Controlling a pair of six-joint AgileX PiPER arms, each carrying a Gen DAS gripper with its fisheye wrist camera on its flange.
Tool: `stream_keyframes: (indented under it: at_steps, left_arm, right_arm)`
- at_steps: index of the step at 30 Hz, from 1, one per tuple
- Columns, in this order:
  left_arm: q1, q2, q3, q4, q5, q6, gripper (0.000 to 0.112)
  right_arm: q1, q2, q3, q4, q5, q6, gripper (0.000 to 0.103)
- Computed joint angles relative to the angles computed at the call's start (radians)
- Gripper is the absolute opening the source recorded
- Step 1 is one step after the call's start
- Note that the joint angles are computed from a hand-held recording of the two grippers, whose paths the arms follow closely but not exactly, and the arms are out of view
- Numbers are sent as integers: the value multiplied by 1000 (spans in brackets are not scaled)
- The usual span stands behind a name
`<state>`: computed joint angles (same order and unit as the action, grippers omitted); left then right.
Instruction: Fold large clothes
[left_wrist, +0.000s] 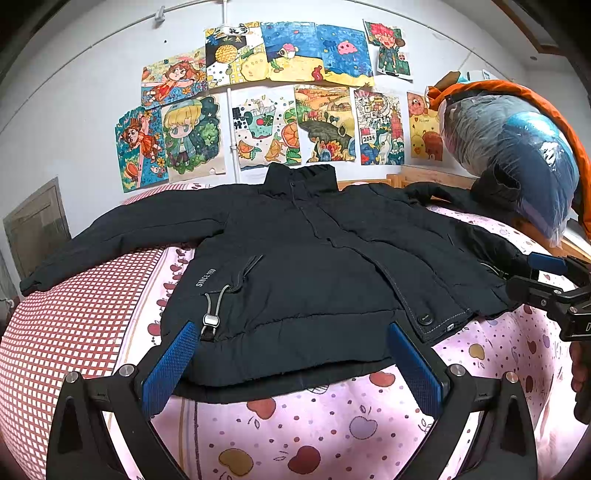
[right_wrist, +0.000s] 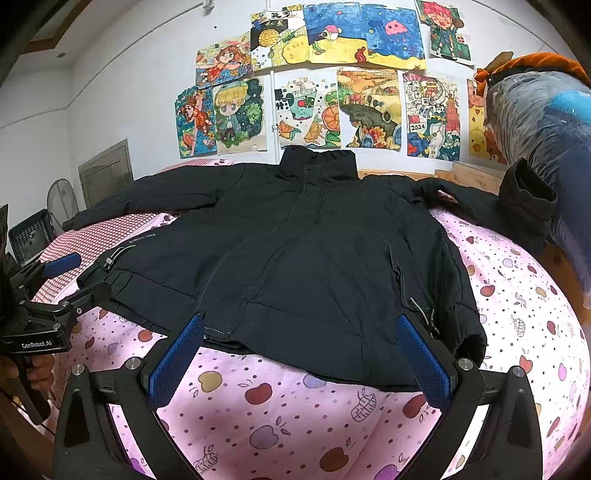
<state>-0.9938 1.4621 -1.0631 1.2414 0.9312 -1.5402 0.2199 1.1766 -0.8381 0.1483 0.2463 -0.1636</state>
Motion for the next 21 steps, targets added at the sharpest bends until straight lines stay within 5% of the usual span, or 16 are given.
stream_keyframes:
  at_steps: [5,13,18,21]
  left_arm:
    - [25,23,-51,-59,32,82,103]
    - [222,86,-299,-358,-3,446,103]
    - [288,234,-659,-477,145,763,103]
    - [323,370,-959,-548,253,943,103]
  right_arm:
    - [2,20,-28,-203,42,201,102]
    - [-105,90,-353,-337,354,236,102]
    - [-250,271,-779,-286,654,244,102]
    - [-285,427,-1028,-336,761,248,102]
